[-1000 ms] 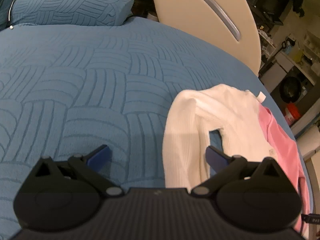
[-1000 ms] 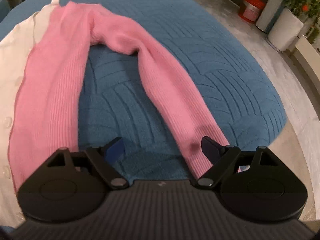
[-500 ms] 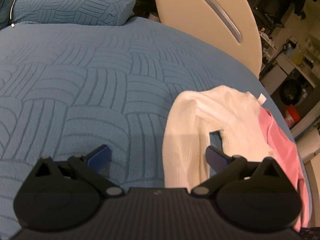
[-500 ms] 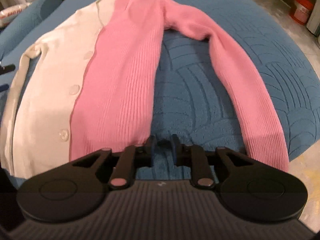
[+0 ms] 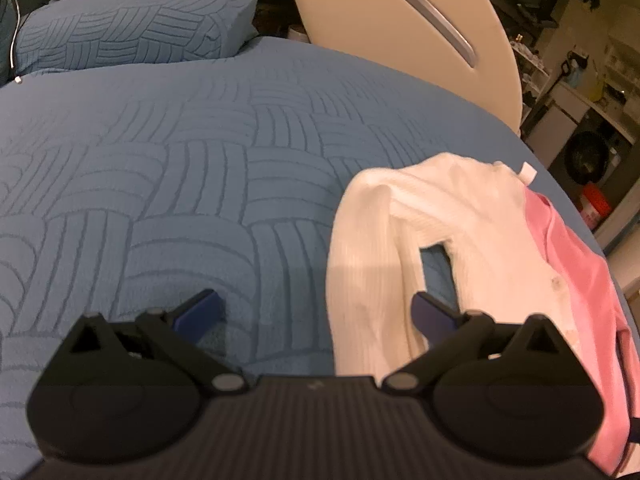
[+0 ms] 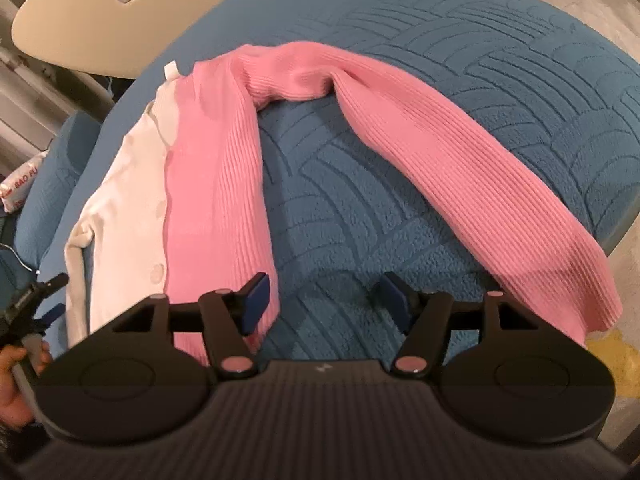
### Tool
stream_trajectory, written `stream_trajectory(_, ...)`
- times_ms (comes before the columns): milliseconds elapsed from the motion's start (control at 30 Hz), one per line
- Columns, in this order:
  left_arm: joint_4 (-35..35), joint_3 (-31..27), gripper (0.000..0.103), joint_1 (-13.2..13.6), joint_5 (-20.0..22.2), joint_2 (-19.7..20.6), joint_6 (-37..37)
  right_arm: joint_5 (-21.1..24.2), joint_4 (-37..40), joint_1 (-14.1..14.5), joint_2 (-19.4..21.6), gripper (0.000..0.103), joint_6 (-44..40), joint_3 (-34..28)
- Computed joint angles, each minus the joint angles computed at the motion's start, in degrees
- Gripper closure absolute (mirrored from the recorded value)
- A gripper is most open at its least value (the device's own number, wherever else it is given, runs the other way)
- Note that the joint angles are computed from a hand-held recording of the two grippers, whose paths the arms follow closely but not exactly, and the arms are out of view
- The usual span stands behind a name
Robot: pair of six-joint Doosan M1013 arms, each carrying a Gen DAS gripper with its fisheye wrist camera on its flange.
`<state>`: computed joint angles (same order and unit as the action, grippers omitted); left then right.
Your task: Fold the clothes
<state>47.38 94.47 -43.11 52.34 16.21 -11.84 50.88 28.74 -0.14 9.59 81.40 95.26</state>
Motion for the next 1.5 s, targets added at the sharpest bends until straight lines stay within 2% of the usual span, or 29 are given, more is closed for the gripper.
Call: stream_trajectory(1500, 0.1, 0.0, 0.0, 0.0, 0.1, 0.0, 0.5, 0.2, -0.3, -0.1, -1.4, 0.038, 0.8, 0.9)
